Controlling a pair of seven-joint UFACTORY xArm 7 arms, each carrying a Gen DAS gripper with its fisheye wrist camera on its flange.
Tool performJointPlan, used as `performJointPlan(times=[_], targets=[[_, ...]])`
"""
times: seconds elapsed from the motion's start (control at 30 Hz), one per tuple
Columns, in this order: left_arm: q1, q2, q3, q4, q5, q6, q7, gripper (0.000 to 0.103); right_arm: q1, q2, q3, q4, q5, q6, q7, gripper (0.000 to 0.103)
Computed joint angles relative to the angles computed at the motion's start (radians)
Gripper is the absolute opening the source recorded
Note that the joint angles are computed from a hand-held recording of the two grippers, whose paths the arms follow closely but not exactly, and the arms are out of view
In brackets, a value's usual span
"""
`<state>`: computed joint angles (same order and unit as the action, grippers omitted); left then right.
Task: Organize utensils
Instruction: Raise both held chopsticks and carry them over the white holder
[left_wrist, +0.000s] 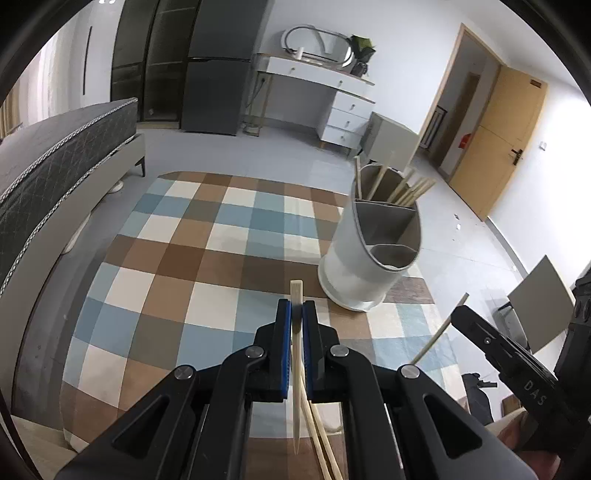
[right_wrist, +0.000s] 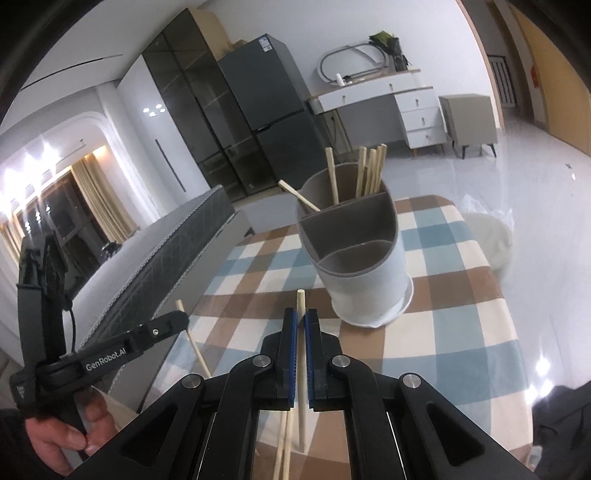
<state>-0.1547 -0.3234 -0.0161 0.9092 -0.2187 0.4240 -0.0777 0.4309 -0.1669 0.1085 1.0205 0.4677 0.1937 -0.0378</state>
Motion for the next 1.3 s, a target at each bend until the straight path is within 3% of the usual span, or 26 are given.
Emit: performJointPlan(times=[0.2, 0.4, 0.7, 0.77, 1.03, 1.3], targets=[[-0.017, 0.004, 0.013, 0.030, -0.020, 0.037, 0.051, 0.001, -0.031, -0.030, 0.032, -0.027, -0.108, -0.040, 0.103, 0.003], [-0.032, 0.014, 0.024, 0.077, -0.071, 0.067, 0.107, 0.001, -0.022, -0.049, 0.019, -0.036, -0.149, -0.056, 0.151, 0.003], [-0.036, 0.057, 0.019, 0.183, -0.124, 0.084, 0.137, 0.001, 0.009, -0.039, -0.026, 0.005, -0.113, -0.070, 0.116, 0.003], [-0.037, 0.079, 0.018, 0.225, -0.132, 0.097, 0.147, 0.001, 0.043, -0.031, -0.061, 0.023, -0.049, -0.068, 0.062, 0.003], [-0.023, 0.179, 0.003, 0.389, -0.172, 0.126, 0.170, 0.001, -0.007, 0.013, -0.058, 0.122, -0.007, -0.027, -0.011, 0.003], [0.008, 0.307, -0.021, 0.574, -0.196, 0.129, 0.178, 0.001, -0.091, 0.119, -0.027, 0.315, 0.005, 0.014, -0.046, 0.003]])
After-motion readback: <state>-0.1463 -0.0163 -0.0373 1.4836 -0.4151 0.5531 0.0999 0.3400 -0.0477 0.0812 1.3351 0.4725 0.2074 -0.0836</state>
